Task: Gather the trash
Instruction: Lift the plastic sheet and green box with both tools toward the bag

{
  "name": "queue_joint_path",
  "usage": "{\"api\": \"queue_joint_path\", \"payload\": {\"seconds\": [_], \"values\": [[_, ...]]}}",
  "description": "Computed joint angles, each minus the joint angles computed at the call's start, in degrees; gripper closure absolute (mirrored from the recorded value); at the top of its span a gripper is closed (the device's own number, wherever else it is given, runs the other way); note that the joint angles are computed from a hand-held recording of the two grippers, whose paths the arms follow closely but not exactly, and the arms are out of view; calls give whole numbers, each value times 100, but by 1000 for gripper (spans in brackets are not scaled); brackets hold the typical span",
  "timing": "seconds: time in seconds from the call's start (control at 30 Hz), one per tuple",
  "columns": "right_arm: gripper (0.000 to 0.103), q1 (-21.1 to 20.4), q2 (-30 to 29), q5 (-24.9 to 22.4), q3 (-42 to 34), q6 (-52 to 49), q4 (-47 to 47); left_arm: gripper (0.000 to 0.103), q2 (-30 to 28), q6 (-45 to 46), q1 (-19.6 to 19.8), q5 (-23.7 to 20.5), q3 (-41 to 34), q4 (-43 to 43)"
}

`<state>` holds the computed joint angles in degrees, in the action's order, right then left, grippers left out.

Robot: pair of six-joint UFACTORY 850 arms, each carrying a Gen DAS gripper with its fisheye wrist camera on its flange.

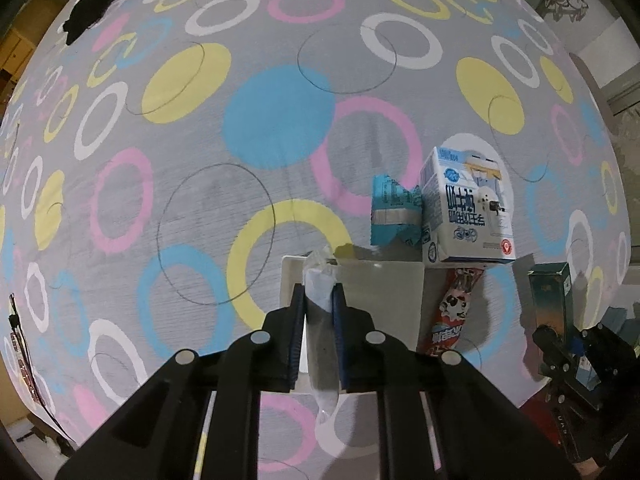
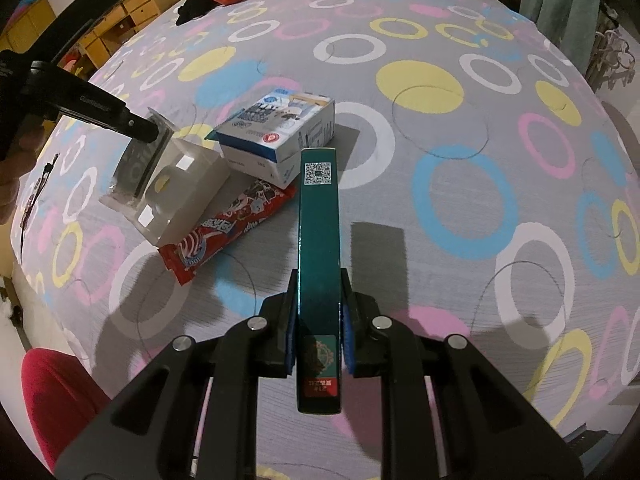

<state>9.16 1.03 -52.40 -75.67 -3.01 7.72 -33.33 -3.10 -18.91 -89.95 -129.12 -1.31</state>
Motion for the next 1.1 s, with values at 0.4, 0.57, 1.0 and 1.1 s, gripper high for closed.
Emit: {"api": "queue_joint_path", "payload": {"seconds": [0.4,0.57,1.0,1.1], "values": [[85,89,138,-66,-316,125,-171,89,103,55,-147,-130,-454,109],[85,227,333,-196,-579,236,-371,89,463,89,-271,-110,-289,161],[85,795,1151,-790,-874,583,-884,89,2020,-131,-733,59,1130,-99],[85,1020,1403,-940,-805,743,-1045,89,2471,-248,-878,205,1632,-195]]}}
